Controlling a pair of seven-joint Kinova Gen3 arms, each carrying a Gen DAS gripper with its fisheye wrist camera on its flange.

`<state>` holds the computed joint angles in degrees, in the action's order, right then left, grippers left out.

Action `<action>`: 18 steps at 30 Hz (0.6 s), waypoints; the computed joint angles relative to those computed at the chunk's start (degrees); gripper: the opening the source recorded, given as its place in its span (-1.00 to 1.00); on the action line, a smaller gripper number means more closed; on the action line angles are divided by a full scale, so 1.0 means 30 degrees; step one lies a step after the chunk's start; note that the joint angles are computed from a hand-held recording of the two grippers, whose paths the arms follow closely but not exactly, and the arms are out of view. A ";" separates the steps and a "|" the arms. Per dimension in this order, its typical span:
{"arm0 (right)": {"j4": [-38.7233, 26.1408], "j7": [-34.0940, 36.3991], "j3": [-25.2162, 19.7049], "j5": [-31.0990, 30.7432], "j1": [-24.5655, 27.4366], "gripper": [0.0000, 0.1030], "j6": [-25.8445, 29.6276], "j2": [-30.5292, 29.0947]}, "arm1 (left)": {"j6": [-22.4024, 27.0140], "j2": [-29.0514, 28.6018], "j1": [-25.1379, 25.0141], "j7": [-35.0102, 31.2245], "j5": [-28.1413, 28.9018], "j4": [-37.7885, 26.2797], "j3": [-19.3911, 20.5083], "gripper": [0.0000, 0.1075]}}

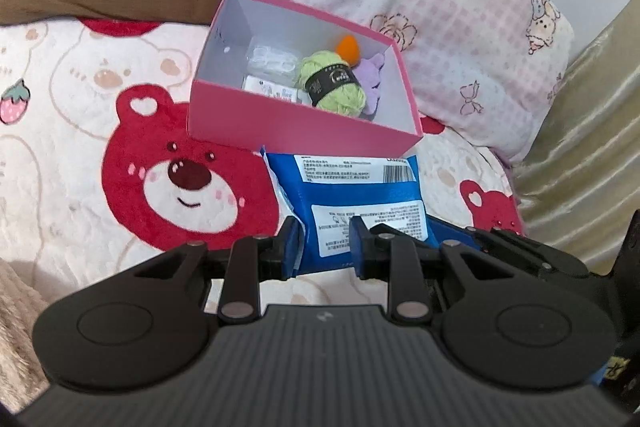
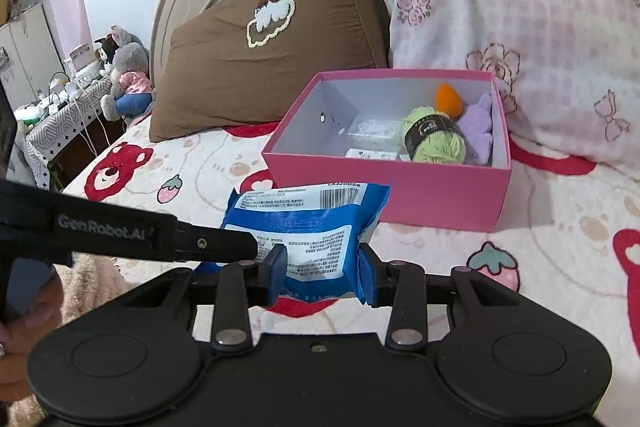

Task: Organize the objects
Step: 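Lift the blue wipe pack and carry it over the pink box with the left gripper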

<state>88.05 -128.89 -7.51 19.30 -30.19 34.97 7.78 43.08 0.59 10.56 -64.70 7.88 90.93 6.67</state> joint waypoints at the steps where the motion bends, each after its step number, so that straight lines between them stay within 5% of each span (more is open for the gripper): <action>1: -0.0072 0.0256 -0.0055 -0.0168 0.0071 -0.15 0.0007 -0.0030 | 0.0100 -0.0001 0.0032 0.0182 -0.0200 -0.0118 0.0025 -0.56; 18: -0.2597 0.1408 -0.0187 0.1601 -0.0716 -0.15 0.2587 0.0096 | 0.0940 0.0046 0.0267 -0.0515 -0.1329 -0.2049 0.0159 -0.55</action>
<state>80.26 -124.67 -8.07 24.10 -32.34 42.73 8.07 45.90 0.73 11.36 -66.24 3.89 84.79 7.15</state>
